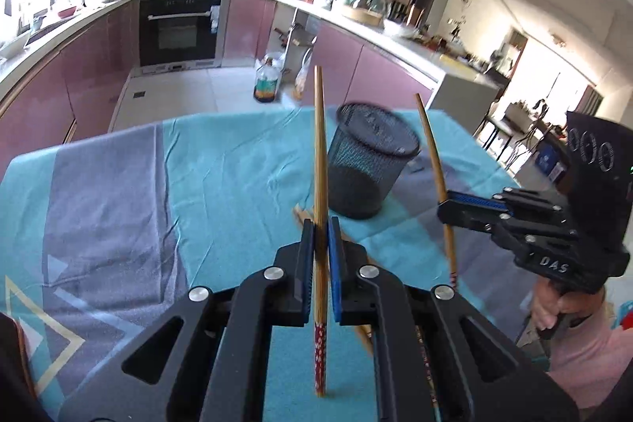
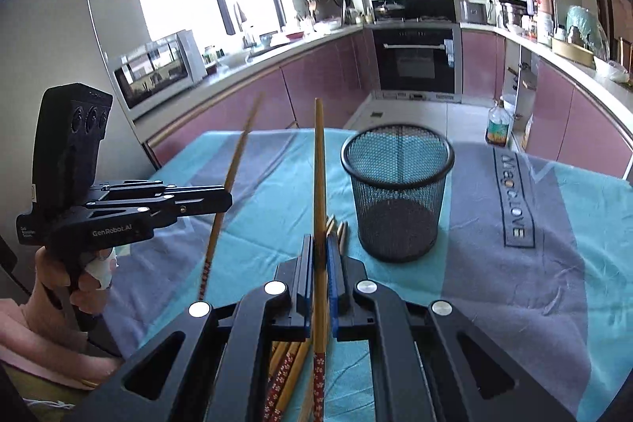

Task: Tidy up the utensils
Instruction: 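Lift the held chopsticks upright and lower them into the black mesh cup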

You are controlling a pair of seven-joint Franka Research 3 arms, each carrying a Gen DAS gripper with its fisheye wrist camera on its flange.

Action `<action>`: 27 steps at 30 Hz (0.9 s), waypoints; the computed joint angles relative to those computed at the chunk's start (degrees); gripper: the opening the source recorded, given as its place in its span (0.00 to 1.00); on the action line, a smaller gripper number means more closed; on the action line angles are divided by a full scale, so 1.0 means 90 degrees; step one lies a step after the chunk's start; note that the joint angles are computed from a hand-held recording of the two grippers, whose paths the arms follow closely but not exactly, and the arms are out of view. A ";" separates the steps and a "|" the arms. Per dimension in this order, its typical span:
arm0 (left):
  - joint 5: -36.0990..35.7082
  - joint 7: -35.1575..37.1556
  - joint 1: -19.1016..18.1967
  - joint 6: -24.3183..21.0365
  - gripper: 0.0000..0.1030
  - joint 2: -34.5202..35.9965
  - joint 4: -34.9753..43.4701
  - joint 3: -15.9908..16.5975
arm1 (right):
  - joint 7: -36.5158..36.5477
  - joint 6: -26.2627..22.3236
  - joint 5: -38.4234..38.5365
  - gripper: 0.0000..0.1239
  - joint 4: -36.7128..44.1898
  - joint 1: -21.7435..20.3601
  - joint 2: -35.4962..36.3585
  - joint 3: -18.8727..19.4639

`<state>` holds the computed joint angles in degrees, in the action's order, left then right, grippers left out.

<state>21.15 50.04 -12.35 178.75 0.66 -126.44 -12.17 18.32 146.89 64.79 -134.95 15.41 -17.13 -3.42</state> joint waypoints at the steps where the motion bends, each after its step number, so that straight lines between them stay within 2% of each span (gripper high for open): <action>1: -0.0123 0.0129 0.0000 0.0104 0.07 -0.0074 -0.0025 -0.0008 | -0.0111 0.0015 0.0124 0.04 0.0002 0.0021 -0.0041 -0.0028; 4: -0.1068 0.1011 -0.0174 0.0399 0.07 -0.0267 -0.0119 0.0061 | -0.0321 0.0016 0.0412 0.04 0.0057 0.0043 -0.0106 -0.0093; 7: -0.0977 0.0952 -0.0125 0.0549 0.07 -0.0365 -0.0036 0.0014 | -0.0495 -0.0060 0.0648 0.04 0.0143 0.0024 -0.0130 -0.0149; 8: -0.0734 0.0717 -0.0013 0.0592 0.07 -0.0391 0.0001 -0.0090 | -0.0555 -0.0068 0.0726 0.04 0.0182 0.0016 -0.0126 -0.0159; 10: -0.1056 0.1012 -0.0262 0.0672 0.07 -0.0438 0.0063 0.0110 | -0.0627 -0.0120 0.0830 0.04 0.0290 -0.0010 -0.0101 -0.0171; 11: -0.1060 0.1013 -0.0262 0.0688 0.07 -0.0439 0.0132 0.0109 | -0.0673 -0.0140 0.0889 0.04 0.0341 -0.0024 -0.0094 -0.0178; 12: -0.0941 0.0905 -0.0133 0.0688 0.07 -0.0442 0.0208 0.0005 | -0.0718 -0.0139 0.0943 0.04 0.0408 -0.0036 -0.0075 -0.0176; 14: 0.0302 -0.0243 0.0515 0.0662 0.07 -0.0333 0.0536 -0.0458 | -0.0810 -0.0179 0.1039 0.04 0.0554 -0.0062 -0.0032 -0.0185; 15: 0.0654 -0.0543 0.0589 0.0640 0.07 -0.0271 0.0702 -0.0487 | -0.0843 -0.0178 0.1088 0.04 0.0630 -0.0074 -0.0011 -0.0178; 18: 0.1091 -0.0916 0.0445 0.0582 0.07 -0.0096 0.1169 -0.0296 | -0.0958 -0.0139 0.1279 0.04 0.0943 -0.0117 0.0127 -0.0178; 20: 0.1763 -0.1486 0.0270 0.0493 0.07 0.0133 0.1628 -0.0059 | -0.1064 -0.0076 0.1430 0.04 0.1165 -0.0145 0.0254 -0.0164; 23: 0.1763 -0.1448 0.0033 0.0336 0.07 0.0437 0.2166 0.0126 | -0.1251 0.0090 0.1679 0.04 0.1478 -0.0185 0.0456 -0.0109; 27: 0.1142 -0.0697 -0.0096 -0.0069 0.07 0.0916 0.2832 0.0040 | -0.1282 0.0246 0.1825 0.04 0.1834 -0.0270 0.0771 -0.0018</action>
<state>31.43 43.77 -13.22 178.13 8.91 -100.95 -11.81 6.78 149.10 81.21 -118.45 12.98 -10.19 -3.58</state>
